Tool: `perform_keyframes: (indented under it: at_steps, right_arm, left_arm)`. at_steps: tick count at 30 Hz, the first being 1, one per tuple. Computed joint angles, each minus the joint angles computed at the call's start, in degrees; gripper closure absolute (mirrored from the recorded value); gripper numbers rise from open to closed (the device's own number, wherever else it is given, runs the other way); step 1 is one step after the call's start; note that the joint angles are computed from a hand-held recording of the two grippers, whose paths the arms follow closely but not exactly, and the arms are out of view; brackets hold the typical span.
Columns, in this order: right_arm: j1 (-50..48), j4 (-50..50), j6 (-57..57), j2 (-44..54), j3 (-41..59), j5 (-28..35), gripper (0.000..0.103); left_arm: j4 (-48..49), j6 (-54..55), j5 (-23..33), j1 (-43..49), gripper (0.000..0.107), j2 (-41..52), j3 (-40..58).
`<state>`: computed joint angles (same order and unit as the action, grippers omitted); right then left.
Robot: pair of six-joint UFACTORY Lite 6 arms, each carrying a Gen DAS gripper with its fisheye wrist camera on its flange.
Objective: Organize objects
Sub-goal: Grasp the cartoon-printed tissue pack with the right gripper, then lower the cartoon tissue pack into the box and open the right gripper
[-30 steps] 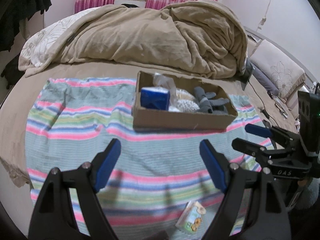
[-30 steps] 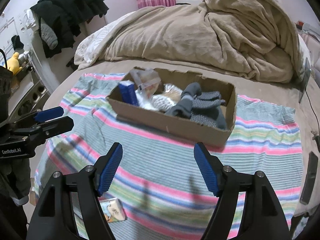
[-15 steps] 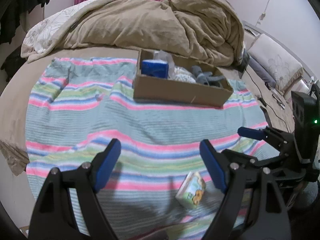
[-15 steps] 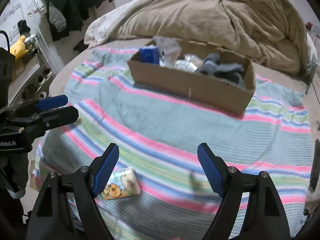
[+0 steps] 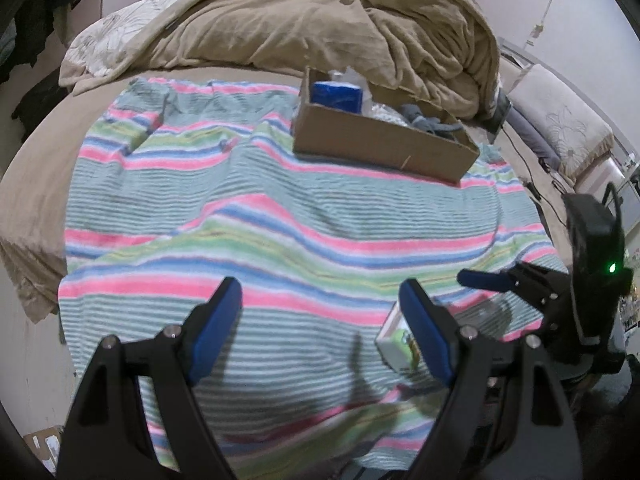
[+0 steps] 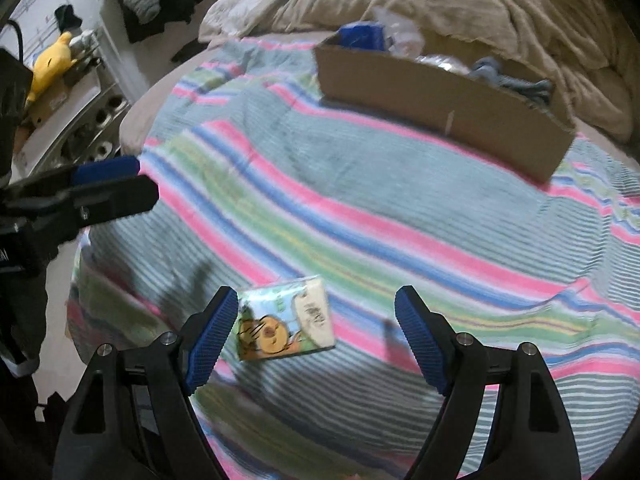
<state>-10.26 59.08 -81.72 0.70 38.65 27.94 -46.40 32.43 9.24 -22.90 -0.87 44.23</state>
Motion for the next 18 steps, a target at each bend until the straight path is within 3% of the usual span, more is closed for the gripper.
perform_keyframes:
  at_steps: [11, 13, 18]
  right_arm:
    - [4.6, 0.4, -1.2, 5.6, 0.3, -3.0, 0.02]
    - [4.8, 0.6, -1.3, 7.1, 0.8, -3.3, 0.036]
    - [3.7, 0.3, -1.2, 7.5, 1.6, -2.6, 0.036]
  left_arm:
    - [-6.1, 6.2, 0.3, 1.4, 0.025, 0.3, -1.1]
    - [-6.0, 6.2, 0.3, 1.4, 0.025, 0.8, -0.7]
    - [-2.9, 3.1, 0.5, 1.2, 0.025, 2.8, 1.5]
